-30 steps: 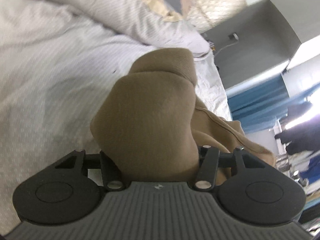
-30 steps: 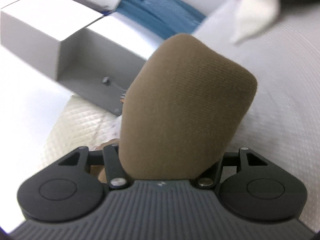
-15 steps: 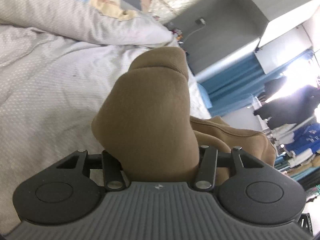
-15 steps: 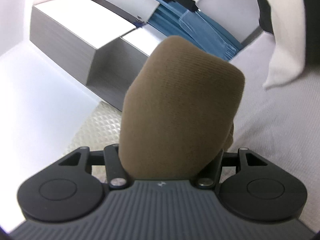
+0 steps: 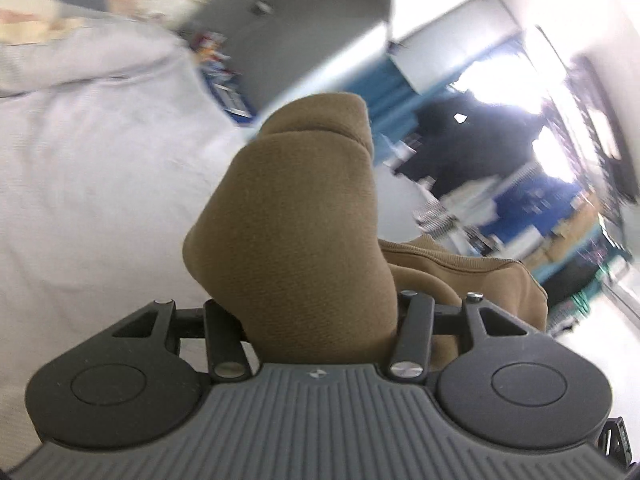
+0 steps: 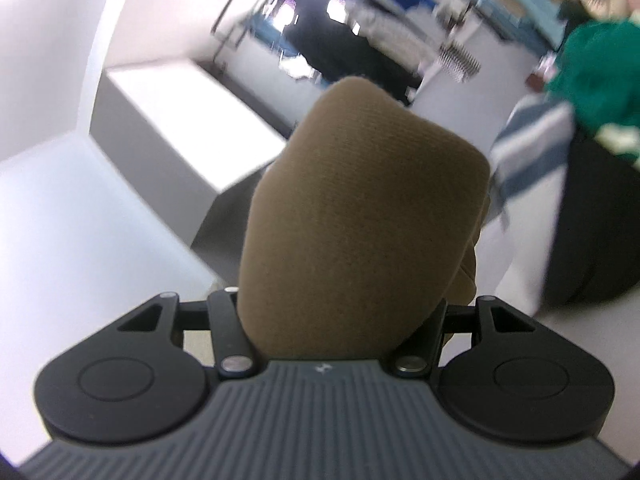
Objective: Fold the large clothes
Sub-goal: 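Lift and carry the hoodie bundle with both grippers toward the clothes pile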
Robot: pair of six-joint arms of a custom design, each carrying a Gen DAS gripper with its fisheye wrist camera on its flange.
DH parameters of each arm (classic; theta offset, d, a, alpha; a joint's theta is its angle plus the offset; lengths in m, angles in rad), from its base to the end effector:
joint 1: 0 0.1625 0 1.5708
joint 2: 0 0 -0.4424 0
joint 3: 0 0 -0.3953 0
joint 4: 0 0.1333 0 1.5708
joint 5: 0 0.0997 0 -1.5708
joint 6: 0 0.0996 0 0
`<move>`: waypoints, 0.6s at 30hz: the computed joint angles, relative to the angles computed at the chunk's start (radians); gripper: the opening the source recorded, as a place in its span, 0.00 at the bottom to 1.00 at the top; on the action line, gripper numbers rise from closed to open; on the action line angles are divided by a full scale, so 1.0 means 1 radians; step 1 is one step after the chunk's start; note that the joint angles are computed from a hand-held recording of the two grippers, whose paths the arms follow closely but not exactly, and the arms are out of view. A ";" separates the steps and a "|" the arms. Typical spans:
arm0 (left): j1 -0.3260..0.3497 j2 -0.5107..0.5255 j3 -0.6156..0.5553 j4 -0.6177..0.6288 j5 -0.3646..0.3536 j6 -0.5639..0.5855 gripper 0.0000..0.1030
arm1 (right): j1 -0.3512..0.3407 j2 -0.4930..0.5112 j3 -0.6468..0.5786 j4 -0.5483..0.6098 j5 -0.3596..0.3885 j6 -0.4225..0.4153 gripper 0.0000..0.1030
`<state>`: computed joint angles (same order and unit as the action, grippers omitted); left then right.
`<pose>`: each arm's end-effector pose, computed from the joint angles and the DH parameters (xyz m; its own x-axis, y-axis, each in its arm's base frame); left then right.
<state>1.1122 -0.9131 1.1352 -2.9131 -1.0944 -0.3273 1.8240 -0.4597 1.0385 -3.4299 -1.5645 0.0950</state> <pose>-0.1844 -0.7778 0.4767 -0.9896 -0.1035 0.1003 -0.1324 0.3772 -0.9166 0.3429 -0.7907 0.2095 -0.9690 -0.2289 -0.0927 0.0203 0.3004 -0.9536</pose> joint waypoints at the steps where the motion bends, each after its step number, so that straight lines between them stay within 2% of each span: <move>1: -0.010 0.024 -0.028 0.013 -0.015 0.002 0.53 | -0.004 -0.019 0.016 -0.021 -0.011 -0.006 0.57; 7: -0.049 0.204 -0.235 0.126 -0.091 0.018 0.53 | -0.040 -0.112 0.118 -0.136 -0.083 -0.014 0.57; 12: -0.045 0.355 -0.411 0.259 -0.140 0.035 0.53 | -0.089 -0.178 0.211 -0.168 -0.149 -0.012 0.57; 13: -0.038 0.396 -0.466 0.299 -0.150 0.043 0.53 | -0.103 -0.172 0.191 -0.151 -0.151 -0.007 0.57; 16: -0.021 0.474 -0.563 0.377 -0.171 0.040 0.53 | -0.134 -0.185 0.257 -0.217 -0.170 0.022 0.57; 18: -0.014 0.515 -0.615 0.419 -0.169 0.056 0.53 | -0.151 -0.177 0.307 -0.311 -0.188 0.066 0.57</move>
